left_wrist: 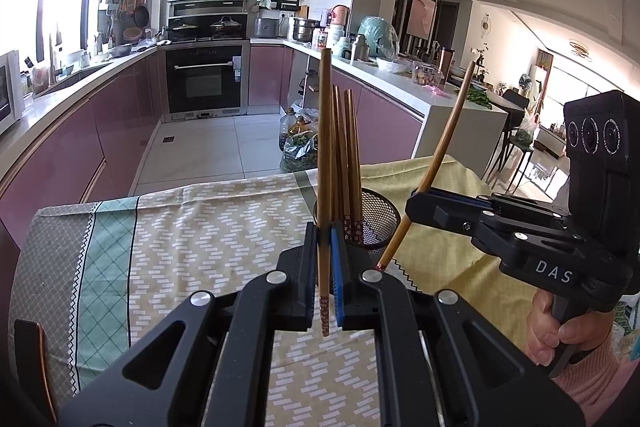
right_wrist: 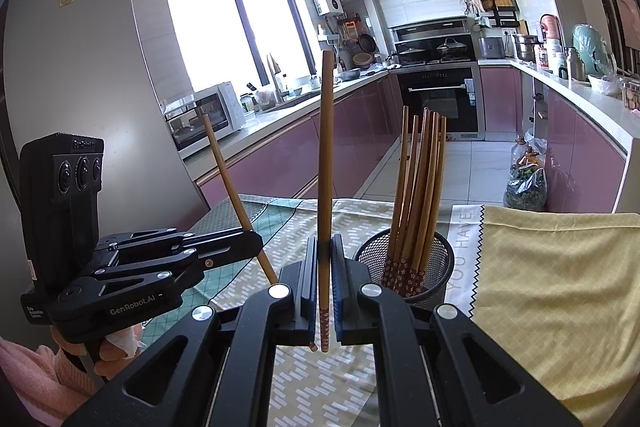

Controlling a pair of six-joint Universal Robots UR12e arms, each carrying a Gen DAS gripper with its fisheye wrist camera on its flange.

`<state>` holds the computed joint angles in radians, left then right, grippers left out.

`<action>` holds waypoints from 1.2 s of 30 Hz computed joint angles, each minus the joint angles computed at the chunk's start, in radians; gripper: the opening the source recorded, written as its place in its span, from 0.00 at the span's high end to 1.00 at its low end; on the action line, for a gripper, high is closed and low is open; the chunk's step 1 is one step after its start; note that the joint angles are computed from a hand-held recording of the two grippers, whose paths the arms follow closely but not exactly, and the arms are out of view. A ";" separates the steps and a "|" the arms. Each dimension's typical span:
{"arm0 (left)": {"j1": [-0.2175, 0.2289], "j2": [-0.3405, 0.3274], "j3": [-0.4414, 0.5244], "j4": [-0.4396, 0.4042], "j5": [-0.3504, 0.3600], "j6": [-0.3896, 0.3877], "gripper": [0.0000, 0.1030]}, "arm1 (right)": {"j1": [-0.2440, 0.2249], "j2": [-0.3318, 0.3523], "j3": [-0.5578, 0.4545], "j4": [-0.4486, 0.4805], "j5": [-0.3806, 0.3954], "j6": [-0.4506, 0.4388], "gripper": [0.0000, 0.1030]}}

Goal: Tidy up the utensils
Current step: 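Hold both chopsticks upright and move them over the black mesh cup, then lower the left tool's chopstick into the cup while the right tool lowers its own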

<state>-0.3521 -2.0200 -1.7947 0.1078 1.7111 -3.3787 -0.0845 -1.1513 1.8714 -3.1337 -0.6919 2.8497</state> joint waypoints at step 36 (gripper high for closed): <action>0.002 -0.012 0.023 0.020 0.000 0.023 0.93 | -0.007 0.007 -0.004 -0.053 -0.003 0.031 0.95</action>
